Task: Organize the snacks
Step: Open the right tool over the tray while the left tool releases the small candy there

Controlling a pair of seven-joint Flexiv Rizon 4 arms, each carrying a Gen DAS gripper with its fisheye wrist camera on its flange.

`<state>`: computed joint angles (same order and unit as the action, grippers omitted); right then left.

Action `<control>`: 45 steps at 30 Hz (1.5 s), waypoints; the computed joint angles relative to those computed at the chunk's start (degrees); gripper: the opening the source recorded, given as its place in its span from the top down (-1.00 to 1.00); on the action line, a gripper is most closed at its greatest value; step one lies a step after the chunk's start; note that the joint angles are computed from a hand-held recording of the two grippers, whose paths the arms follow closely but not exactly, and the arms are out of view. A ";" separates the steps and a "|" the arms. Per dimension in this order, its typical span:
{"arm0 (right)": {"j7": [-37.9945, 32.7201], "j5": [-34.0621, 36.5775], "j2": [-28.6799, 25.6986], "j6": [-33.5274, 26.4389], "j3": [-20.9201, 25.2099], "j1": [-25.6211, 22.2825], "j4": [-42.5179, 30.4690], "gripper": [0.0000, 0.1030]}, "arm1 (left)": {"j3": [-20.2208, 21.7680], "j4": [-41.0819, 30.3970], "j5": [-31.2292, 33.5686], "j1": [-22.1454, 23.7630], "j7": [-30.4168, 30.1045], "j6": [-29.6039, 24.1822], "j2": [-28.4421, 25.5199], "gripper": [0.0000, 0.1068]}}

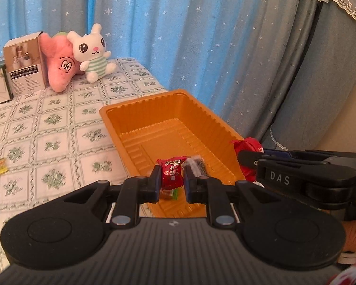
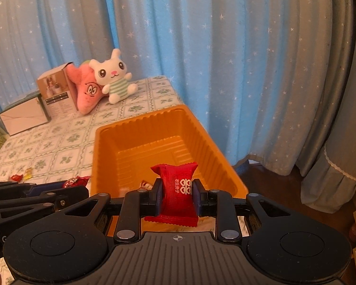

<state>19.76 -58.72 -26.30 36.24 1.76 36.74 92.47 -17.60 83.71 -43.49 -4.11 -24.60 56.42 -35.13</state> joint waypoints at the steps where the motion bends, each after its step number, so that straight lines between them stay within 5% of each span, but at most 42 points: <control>1: -0.23 0.07 -0.14 0.62 -0.12 -0.44 0.00 0.49 | 0.40 -1.41 0.86 -0.54 -0.68 -0.27 -1.01 0.68; 21: -5.77 3.15 -3.92 9.28 -3.67 -4.24 -2.90 0.49 | 2.06 -23.82 11.95 -4.73 -12.65 -6.95 -15.76 0.60; 36: -5.12 3.98 -4.81 11.87 -4.28 -4.38 -3.56 0.48 | 1.33 -16.91 12.66 -1.90 -10.72 -2.55 -12.56 0.56; 42: -0.41 1.55 -5.78 20.38 -6.42 -5.20 -3.11 0.47 | 0.86 -14.04 11.33 -0.73 -9.69 -1.55 -10.75 0.56; 44: 1.34 1.43 -5.62 19.76 -7.02 -4.65 -3.04 0.40 | 0.75 -12.71 10.88 -0.27 -9.15 -1.22 -9.89 0.56; 45: 1.88 1.09 -5.43 19.22 -7.20 -4.35 -2.94 0.17 | 0.69 -11.87 10.58 -0.02 -8.88 -0.98 -9.36 0.55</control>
